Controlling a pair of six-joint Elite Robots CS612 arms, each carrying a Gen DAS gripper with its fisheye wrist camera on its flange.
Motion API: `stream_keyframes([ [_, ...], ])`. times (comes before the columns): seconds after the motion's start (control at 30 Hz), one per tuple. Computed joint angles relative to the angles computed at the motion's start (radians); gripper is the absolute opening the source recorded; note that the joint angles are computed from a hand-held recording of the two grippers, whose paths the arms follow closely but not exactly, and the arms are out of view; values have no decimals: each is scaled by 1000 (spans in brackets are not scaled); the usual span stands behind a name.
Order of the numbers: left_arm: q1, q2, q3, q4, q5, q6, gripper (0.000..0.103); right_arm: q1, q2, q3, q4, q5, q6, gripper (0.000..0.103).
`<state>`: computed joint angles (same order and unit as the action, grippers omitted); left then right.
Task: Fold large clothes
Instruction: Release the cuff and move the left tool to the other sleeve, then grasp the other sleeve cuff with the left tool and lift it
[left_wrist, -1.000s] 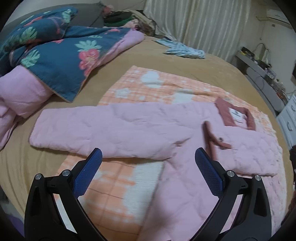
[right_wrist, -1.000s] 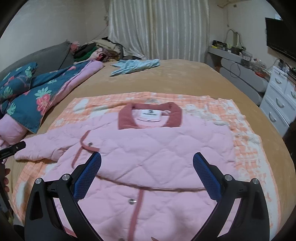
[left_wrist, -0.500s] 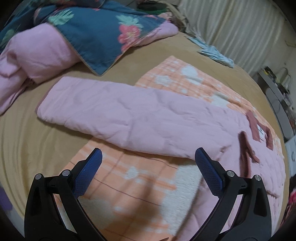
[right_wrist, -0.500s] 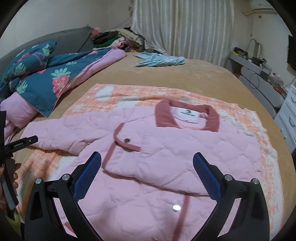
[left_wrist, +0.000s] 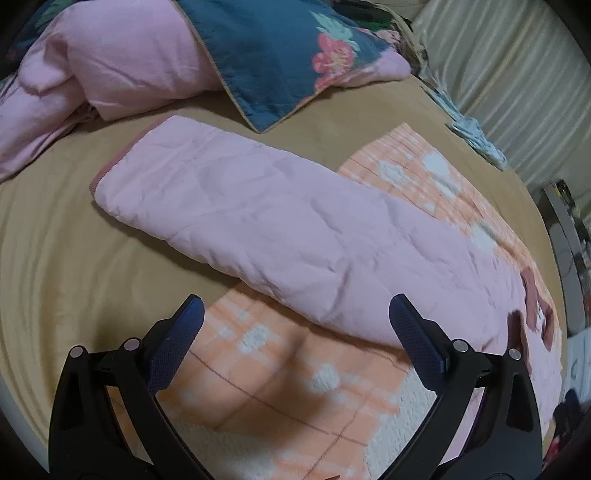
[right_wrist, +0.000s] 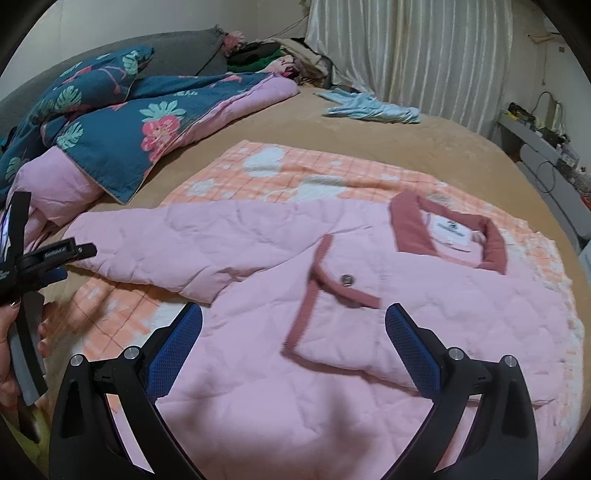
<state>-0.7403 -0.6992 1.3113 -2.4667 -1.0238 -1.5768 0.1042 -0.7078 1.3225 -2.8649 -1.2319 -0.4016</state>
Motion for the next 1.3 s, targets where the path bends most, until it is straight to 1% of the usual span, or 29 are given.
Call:
stream_keyframes([
  [0.07,4,-1,8,-10,2,-16,94,6,8,-8,10,0,-5,99],
  [0.13,9,-2,18,-16,2,-48,94,9,16,-18,19,6,-4,99],
  [0.4,26,6,61,-107,13,-139,94,10,40,-48,52,13,7,99],
  [0.5,34,12,78,-157,10,-173,94,4,42,-48,55,16,17,99],
  [0.6,45,17,103,-225,12,-215,94,-6,37,-41,53,18,20,99],
  [0.73,51,19,138,-304,42,-272,94,-20,31,-32,41,12,29,99],
  [0.83,54,18,154,-336,71,-275,94,-31,26,-24,34,13,46,99],
  [0.87,53,17,157,-341,76,-271,92,-33,25,-22,32,13,48,99],
  [0.9,52,15,157,-331,82,-272,87,-37,23,-18,29,10,49,99],
  [0.93,51,11,153,-295,84,-282,69,-38,22,-17,27,7,50,99],
  [0.97,50,5,151,-256,85,-296,49,-41,20,-13,22,4,51,99],
  [1.0,48,1,156,-259,95,-301,42,-44,18,-9,20,2,56,99],
  [1.03,44,-3,167,-288,117,-294,30,-46,15,-4,19,3,59,99],
  [1.07,41,-7,172,-303,133,-283,25,-50,12,0,17,7,62,99],
  [1.13,35,-17,174,-316,175,-245,21,-56,3,14,7,12,65,99],
  [1.3,12,-40,151,-310,284,-139,15,-68,-21,51,-20,13,61,99],
])
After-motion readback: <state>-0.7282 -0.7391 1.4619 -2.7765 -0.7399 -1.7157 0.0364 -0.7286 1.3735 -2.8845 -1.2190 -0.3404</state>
